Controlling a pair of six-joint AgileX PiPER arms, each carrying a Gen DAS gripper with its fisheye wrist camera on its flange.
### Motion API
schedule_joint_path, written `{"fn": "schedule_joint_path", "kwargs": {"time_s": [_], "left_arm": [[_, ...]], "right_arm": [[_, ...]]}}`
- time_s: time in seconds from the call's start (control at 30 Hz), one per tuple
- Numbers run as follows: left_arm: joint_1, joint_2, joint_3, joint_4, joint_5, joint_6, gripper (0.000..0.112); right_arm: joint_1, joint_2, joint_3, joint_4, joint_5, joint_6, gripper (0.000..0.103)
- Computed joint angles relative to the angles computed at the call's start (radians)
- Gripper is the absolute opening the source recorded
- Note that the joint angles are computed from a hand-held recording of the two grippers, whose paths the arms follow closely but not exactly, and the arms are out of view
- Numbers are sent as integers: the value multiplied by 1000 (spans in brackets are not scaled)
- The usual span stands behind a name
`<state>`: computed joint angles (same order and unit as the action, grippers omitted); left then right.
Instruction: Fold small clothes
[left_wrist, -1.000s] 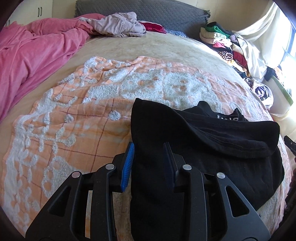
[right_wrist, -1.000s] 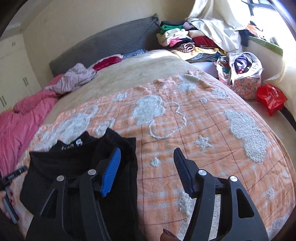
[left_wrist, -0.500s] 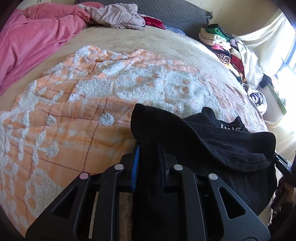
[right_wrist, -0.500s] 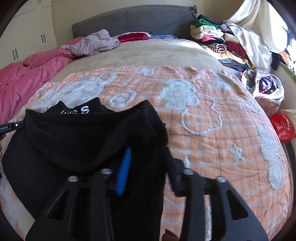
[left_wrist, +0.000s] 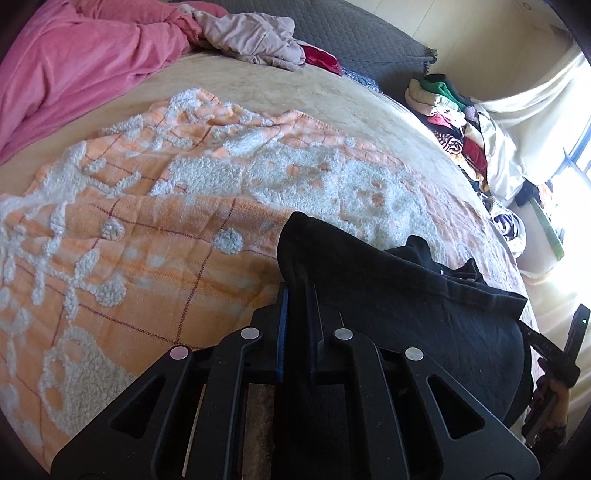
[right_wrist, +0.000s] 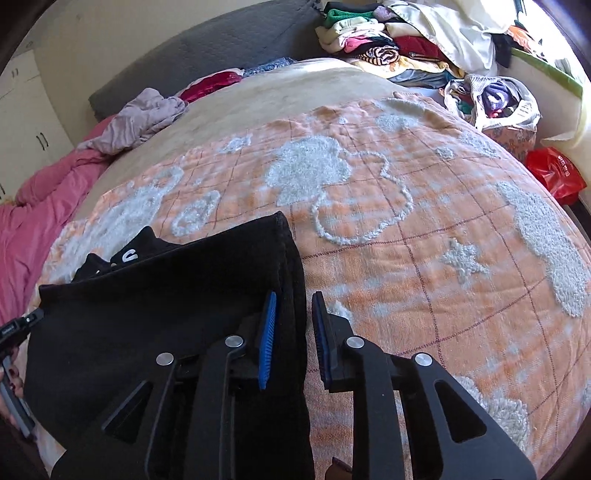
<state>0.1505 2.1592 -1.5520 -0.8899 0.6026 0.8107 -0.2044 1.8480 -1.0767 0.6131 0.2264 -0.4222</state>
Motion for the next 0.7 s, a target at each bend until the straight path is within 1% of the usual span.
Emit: {"fn": "schedule_joint_path", "kwargs": {"time_s": [0.03,0.1,0.13,0.2,0.23,0.27,0.3,0.43,0.47,0.57,0.63,0.67,0.7], "left_arm": [[3,-7,2,-9,7,10,3],[14,-14,-2,-47,34,43,4],[18,-14,-12,-54,53,46,4],[17,-13,-31,-45,64,36,6],[13,-5,-49,-24,68,17,7],[5,7,-73,12,74,-17,13],[0,18,-92,33,78,-40,17],[-14,54,-145,67,99,-80,17],[-17,55,-146,70,95,-82,17],[-28,62,-164,94,91,-94,17],[-37,64,-176,124,87,-97,12],[-44,61,-176,141,75,-92,7],[-48,59,-178,149,69,-82,6]], "right_arm": [[2,-5,5,-28,-8,20,28],[-1,-7,0,-41,1,20,36],[-3,-10,1,-7,4,-18,43],[-12,-18,10,134,9,-165,47],[-16,-18,11,189,20,-218,52],[-17,-17,7,215,30,-240,54],[-16,-18,10,242,29,-267,54],[-7,-24,8,240,-3,-258,55],[-10,-21,-3,237,4,-254,56],[-17,3,-61,157,34,-184,59],[-18,34,-112,82,64,-113,59],[-13,56,-148,14,84,-55,59],[-8,77,-183,-43,107,-10,58]]}}
